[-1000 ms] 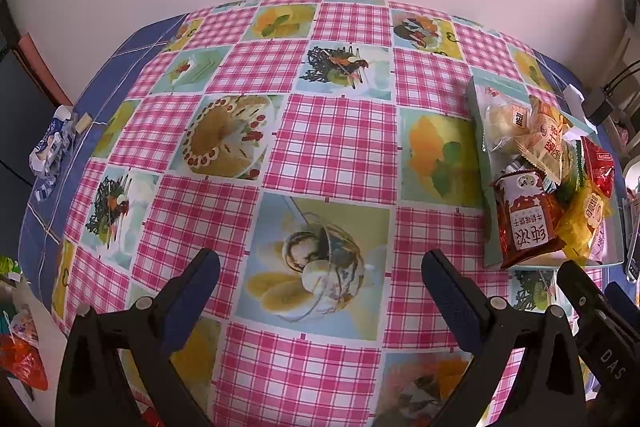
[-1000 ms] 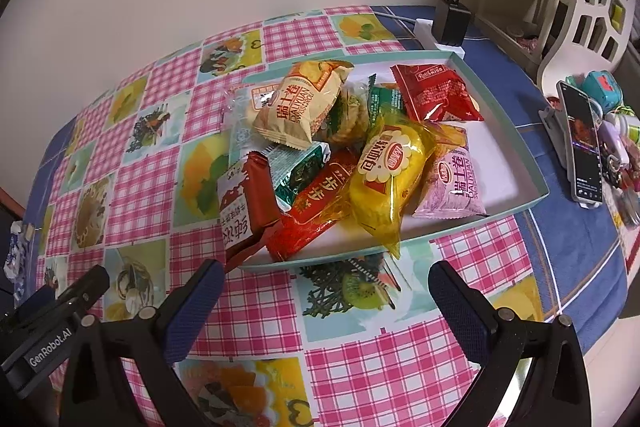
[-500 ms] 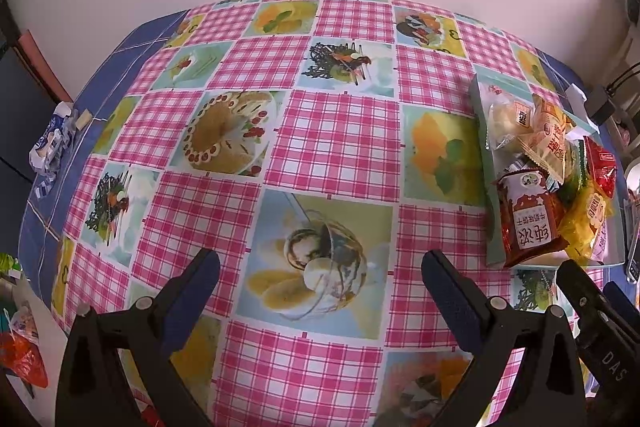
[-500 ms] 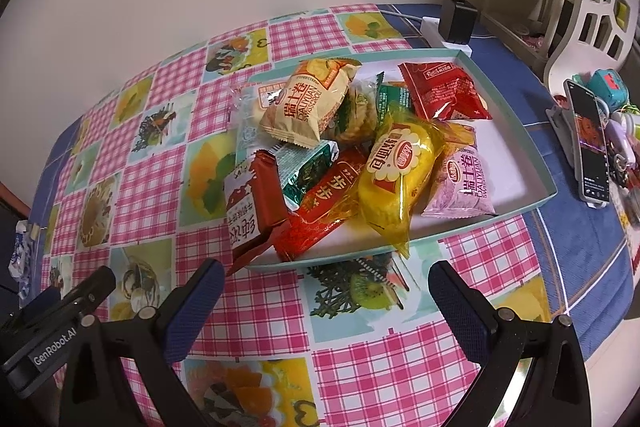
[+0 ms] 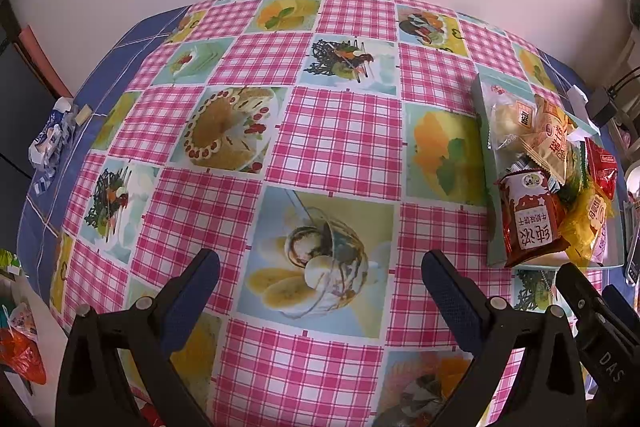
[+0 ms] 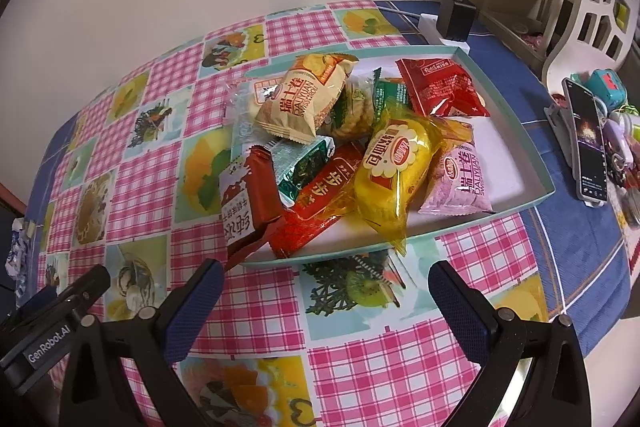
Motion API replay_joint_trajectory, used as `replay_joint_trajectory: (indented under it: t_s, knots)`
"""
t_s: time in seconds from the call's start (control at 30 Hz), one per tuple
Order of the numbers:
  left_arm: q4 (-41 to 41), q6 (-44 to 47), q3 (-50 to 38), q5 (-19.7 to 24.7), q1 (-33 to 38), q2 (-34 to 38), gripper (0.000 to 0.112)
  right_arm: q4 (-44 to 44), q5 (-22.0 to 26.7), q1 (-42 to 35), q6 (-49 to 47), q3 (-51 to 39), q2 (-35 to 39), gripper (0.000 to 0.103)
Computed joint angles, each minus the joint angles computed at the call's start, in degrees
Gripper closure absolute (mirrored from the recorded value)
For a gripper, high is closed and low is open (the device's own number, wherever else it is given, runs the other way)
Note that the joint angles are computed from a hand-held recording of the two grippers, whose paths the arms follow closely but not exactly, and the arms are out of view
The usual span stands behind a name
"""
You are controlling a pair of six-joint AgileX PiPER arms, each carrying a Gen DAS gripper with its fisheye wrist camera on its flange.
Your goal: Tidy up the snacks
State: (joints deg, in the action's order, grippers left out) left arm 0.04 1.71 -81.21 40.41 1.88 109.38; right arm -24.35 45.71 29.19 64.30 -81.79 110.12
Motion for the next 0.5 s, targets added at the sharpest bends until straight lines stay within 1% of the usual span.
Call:
replay_joint_trajectory:
  t_s: [0.5]
  knots:
    - [0.5,-0.7,-0.2,0.2,-0.1,0.2,0.011,0.3,0.2,0.0,-0.7,-0.3,0.4,0.000]
